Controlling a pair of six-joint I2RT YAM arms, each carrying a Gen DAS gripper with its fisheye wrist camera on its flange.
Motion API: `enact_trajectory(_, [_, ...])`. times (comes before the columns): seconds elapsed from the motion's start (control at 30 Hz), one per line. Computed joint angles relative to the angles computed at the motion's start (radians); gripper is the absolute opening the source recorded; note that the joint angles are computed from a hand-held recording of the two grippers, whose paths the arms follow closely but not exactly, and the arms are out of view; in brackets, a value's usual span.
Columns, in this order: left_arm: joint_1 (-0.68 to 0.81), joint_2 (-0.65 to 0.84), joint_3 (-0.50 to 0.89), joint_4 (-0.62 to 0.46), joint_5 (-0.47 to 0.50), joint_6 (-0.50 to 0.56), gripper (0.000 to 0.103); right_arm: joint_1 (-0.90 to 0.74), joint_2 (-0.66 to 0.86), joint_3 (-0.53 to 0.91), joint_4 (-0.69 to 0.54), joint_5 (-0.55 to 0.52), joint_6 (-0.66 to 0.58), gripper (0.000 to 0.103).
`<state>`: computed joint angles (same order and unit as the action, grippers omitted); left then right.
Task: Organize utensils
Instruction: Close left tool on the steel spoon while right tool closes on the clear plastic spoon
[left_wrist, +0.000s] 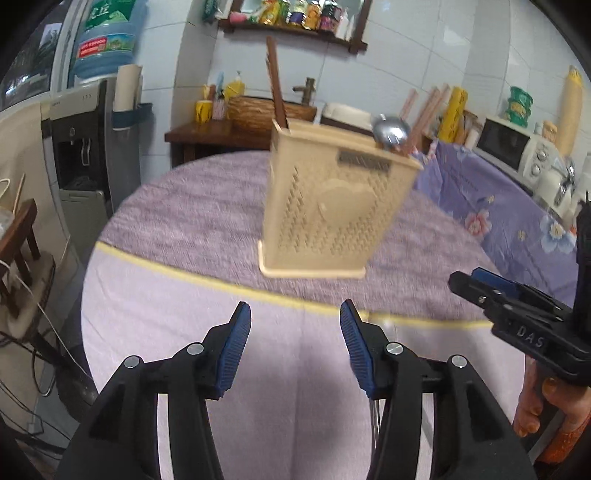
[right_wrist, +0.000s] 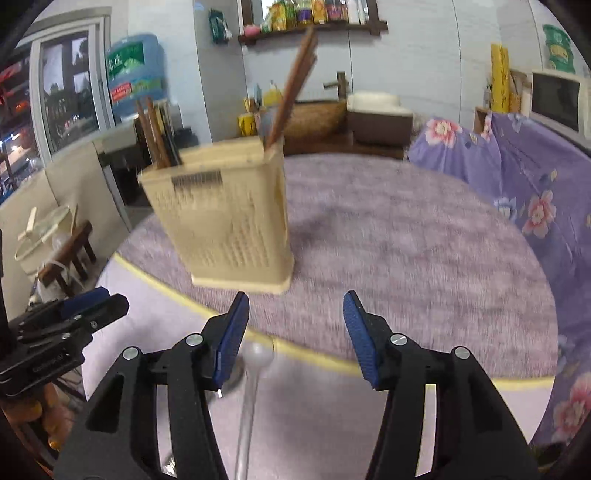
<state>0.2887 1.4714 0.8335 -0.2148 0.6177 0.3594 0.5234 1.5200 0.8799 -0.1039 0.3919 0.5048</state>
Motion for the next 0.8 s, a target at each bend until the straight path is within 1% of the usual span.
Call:
enact_trajectory(0.07, [-0.001,-0.019,-0.046,-0.007,-0.001,0.040,0.050,0.021,0.001,-0.046,0.009,-0.017,0.039,0.053])
enact_trajectory(0.2, [0.022,-0.014,-0.089,0.014,-0.022,0.052,0.050,0.074,0.037,-0.086,0.030,-0.046,0.079,0.047])
enact_trajectory(0.27, [0.038,-0.012,-0.097,0.024,-0.030,0.051,0.049,0.101,0.064,-0.080,0.032,-0.044,0.092,0.046])
enact_trajectory(0.4, [0.064,-0.023,-0.100,0.019,-0.020,0.058,0.049,0.133,0.116,-0.050,0.021,-0.028,0.108,0.040])
enact_trajectory(0.43, [0.066,-0.024,-0.100,0.017,-0.018,0.059,0.049,0.141,0.130,-0.039,0.013,-0.020,0.115,0.035])
enact_trajectory(0.5, [0.068,-0.025,-0.103,0.016,-0.018,0.060,0.049,0.149,0.156,-0.017,0.000,-0.011,0.118,0.029])
enact_trajectory(0.6, [0.065,-0.020,-0.100,0.009,-0.013,0.056,0.049,0.160,0.181,0.005,-0.012,0.014,0.116,0.025])
enact_trajectory(0.67, [0.061,-0.020,-0.103,0.011,-0.016,0.058,0.049,0.164,0.191,0.013,-0.018,0.037,0.114,0.019])
enact_trajectory(0.73, [0.054,-0.021,-0.105,0.011,-0.020,0.059,0.049,0.156,0.184,0.004,-0.016,0.039,0.113,0.009])
enact_trajectory(0.8, [0.047,-0.023,-0.110,0.012,-0.024,0.058,0.049,0.140,0.164,-0.017,-0.011,0.021,0.108,0.009])
